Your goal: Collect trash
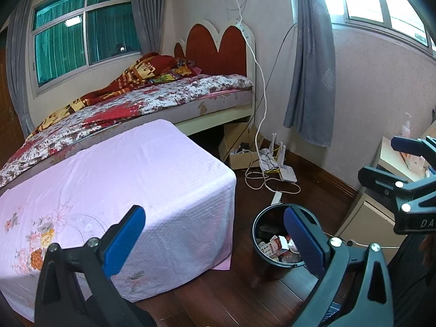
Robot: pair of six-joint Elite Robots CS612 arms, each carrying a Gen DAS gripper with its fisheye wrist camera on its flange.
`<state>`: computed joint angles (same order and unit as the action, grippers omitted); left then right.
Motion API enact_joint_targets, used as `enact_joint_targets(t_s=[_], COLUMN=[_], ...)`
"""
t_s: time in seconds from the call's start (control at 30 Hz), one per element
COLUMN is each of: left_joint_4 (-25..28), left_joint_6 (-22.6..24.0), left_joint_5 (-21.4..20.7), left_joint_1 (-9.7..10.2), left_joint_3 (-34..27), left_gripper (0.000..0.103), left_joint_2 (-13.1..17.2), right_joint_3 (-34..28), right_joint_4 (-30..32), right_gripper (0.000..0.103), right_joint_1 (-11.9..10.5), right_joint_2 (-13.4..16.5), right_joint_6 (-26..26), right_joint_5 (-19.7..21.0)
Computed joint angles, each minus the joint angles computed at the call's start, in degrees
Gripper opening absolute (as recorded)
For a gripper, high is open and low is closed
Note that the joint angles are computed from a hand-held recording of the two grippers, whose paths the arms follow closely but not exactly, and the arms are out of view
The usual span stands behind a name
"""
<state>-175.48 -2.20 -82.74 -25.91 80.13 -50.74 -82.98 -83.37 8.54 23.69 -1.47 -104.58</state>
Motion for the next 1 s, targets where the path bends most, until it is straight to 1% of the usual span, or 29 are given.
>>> enact_joint_targets(t_s=[0.37, 0.57, 0.8, 0.9, 1.0], left_joint_4=[-0.6, -1.9, -2.9, -2.7, -2.1], left_joint_6=[0.7, 1.7, 2.8, 2.7, 2.1], left_joint_5=[-0.5, -0.4, -1.3, -2.6, -2.2], left_joint_1=[0.12, 0.01, 0.06, 0.32, 0.32], left_joint_3=[-0.1, 0.0, 0.0, -0.2, -0.3], left_gripper=[0.102, 0.102, 0.102, 0.102, 0.102], left_joint_2=[0.1, 0.2, 0.3, 0.4, 0.4], right_joint_3=[-0.4, -0.6, -0.6, -0.6, -0.6], right_joint_4=[0.2, 0.3, 0.4, 0.4, 0.5], right_gripper=[0.103, 0.103, 0.103, 0.103, 0.103], right_joint_1=[0.2, 0.3, 0.3, 0.3, 0.4], right_joint_2=[0.3, 0.4, 0.6, 0.6, 0.8], right_joint_6=[0.6, 0.7, 0.8, 0.9, 1.1], right_joint_5=[-0.4, -0.4, -0.5, -0.7, -0.8])
